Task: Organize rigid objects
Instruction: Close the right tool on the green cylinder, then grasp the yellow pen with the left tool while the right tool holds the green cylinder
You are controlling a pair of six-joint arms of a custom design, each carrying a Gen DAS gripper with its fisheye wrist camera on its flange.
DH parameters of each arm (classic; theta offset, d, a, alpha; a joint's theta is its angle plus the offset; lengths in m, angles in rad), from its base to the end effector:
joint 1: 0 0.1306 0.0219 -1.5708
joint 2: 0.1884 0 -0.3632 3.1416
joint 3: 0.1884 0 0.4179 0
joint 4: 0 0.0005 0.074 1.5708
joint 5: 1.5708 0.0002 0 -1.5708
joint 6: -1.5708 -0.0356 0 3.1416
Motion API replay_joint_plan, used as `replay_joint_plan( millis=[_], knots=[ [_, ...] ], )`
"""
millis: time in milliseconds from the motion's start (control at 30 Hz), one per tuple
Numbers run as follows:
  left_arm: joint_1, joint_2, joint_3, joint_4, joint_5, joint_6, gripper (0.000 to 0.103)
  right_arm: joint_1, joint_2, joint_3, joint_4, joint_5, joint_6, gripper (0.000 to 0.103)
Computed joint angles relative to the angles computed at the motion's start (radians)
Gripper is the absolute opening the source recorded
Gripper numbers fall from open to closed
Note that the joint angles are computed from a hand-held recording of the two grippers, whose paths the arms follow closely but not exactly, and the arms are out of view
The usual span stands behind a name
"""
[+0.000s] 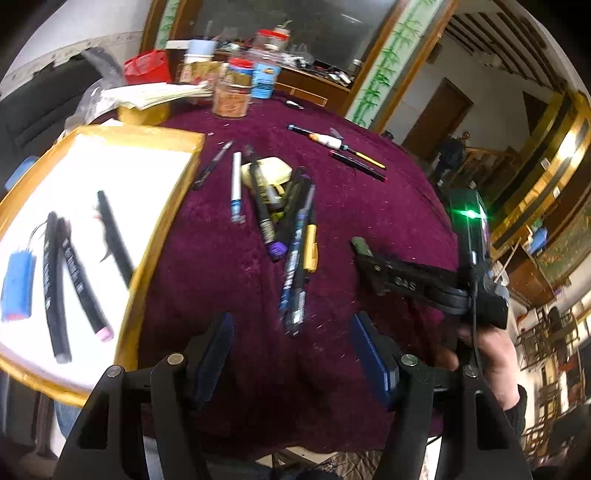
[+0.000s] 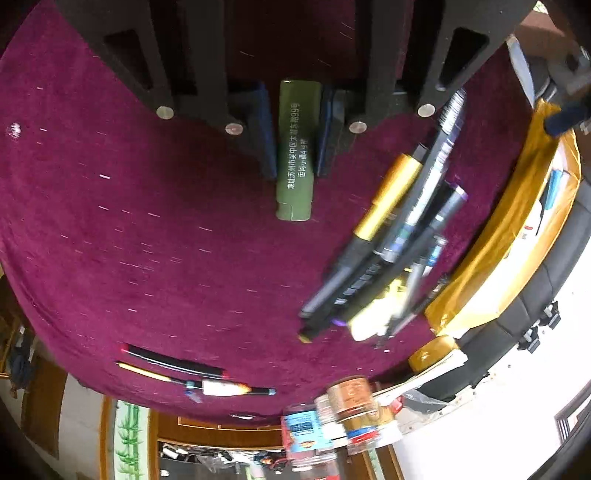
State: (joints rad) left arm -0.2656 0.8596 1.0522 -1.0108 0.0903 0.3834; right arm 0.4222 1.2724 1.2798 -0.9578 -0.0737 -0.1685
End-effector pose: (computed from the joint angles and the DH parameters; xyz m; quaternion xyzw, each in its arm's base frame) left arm 0.3130 -0.0890 0.4452 -0.0381 0.9284 -0.1568 0.3346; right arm 0.4219 0.1918 0.4055 -0.1315 0.9426 0.1223 0.2816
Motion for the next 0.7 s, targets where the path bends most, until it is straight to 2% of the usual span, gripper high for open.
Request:
replay_joint_plan(
  millis=[100, 200, 233, 333, 433, 500, 533, 567, 700],
  knots=[
    [-0.03, 0.073, 0.048, 0.011, 0.0, -0.033, 0.069, -0.049, -0.045, -0.044, 0.014, -0.003, 0.0, 0.02],
    [-0.044, 0.172, 0.115, 0.015, 0.013, -0.067, 0.065, -0.071, -0.09, -0.102, 0.067, -0.031, 0.002, 0.021],
    [-0.043, 0.21, 0.141, 0.012, 0.028, -0.079, 0.06, -0.076, -0.097, -0.109, 0.075, -0.042, -0.008, 0.02],
    [-0.043, 0.336, 0.23, -0.024, 0.046, -0.107, 0.036, -0.105, -0.102, -0.12, 0.092, -0.108, -0.034, 0.02],
    [-0.048, 0.418, 0.286, -0.045, 0.028, -0.131, 0.033, -0.145, -0.107, -0.138, 0.118, -0.207, -0.066, 0.021],
    [-0.051, 0.461, 0.314, -0.053, 0.018, -0.153, 0.033, -0.157, -0.111, -0.147, 0.131, -0.244, -0.087, 0.021],
    [-0.052, 0.477, 0.325, -0.064, 0.009, -0.153, 0.033, -0.158, -0.112, -0.149, 0.134, -0.25, -0.091, 0.021],
    [-0.052, 0.492, 0.335, -0.075, 0.0, -0.153, 0.027, -0.155, -0.112, -0.149, 0.133, -0.248, -0.092, 0.021],
    [-0.053, 0.502, 0.347, -0.085, -0.022, -0.151, 0.027, -0.156, -0.111, -0.149, 0.136, -0.264, -0.095, 0.021]
  ],
)
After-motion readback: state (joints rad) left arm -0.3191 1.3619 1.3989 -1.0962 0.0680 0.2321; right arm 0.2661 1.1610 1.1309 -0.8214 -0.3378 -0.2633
